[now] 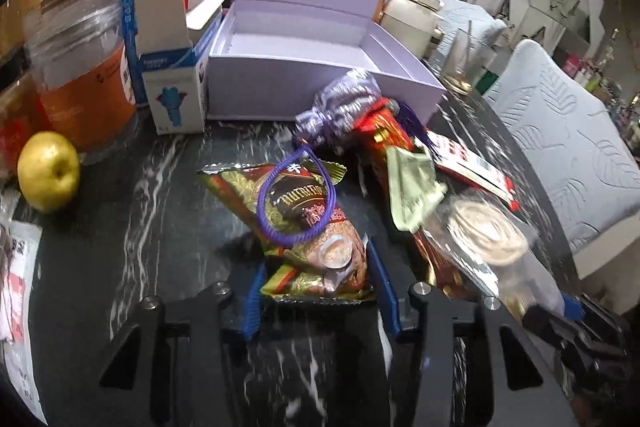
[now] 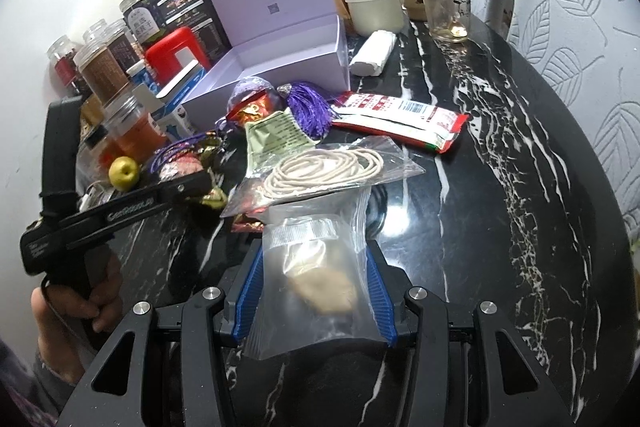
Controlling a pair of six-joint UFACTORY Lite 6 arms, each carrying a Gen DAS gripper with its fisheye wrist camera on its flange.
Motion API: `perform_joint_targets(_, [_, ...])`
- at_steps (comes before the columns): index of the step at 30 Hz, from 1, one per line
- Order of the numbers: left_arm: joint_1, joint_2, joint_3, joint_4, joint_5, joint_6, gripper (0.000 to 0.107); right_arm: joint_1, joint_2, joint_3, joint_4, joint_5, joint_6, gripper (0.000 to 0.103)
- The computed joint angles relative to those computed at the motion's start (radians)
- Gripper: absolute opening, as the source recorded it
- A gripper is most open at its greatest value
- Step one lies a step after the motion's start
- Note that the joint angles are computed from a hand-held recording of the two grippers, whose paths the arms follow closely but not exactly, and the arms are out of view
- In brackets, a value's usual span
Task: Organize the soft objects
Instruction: 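Grasp the red-and-gold snack packet with the left tool while the right tool holds the zip bag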
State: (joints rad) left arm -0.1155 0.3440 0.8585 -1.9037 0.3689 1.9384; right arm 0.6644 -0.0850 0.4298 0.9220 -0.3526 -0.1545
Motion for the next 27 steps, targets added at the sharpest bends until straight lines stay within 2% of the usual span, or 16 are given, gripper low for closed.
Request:
perform_joint_targets(4, [0.014,-0.04,-0.046,0.05,0.02,-0.022,0.043,0.016,-0.01,-0.002,-0.004,0.002,0.013,0.048])
perform_joint_targets(9, [0.081,-0.115,-0.126,0.205,0.075,-0.097,0.042,0.058,-0.009,0.01,0.068,-0.01,-0.047,0.048])
perform_joint_targets(15, [0.162,-0.185,-0.217,0.248,0.129,-0.045,0.042,0.094,0.031,0.041,0.065,-0.012,-0.037,0.048])
perform_joint_targets(18, [0.152,-0.18,-0.218,0.211,0.126,-0.013,0.042,0.119,0.048,0.056,0.074,-0.014,-0.051,0.048])
perform_joint_targets(19, [0.149,-0.174,-0.216,0.204,0.122,-0.014,0.043,0.126,0.055,0.061,0.083,-0.015,-0.061,0.048])
perform_joint_targets(22, [0.146,-0.123,-0.171,0.246,0.115,-0.091,0.056,0.143,0.082,0.076,0.078,-0.017,-0.053,0.048])
perform_joint_targets(24, [0.135,-0.119,-0.176,0.162,0.098,-0.015,0.06,0.143,0.097,0.081,0.041,-0.014,-0.01,0.048])
perform_joint_targets(26, [0.093,-0.118,-0.179,0.035,0.042,0.103,0.068,0.143,0.109,0.086,0.028,-0.013,0.005,0.048])
perform_joint_targets(27, [0.072,-0.117,-0.178,-0.024,0.011,0.157,0.077,0.146,0.118,0.09,0.032,-0.014,0.003,0.048])
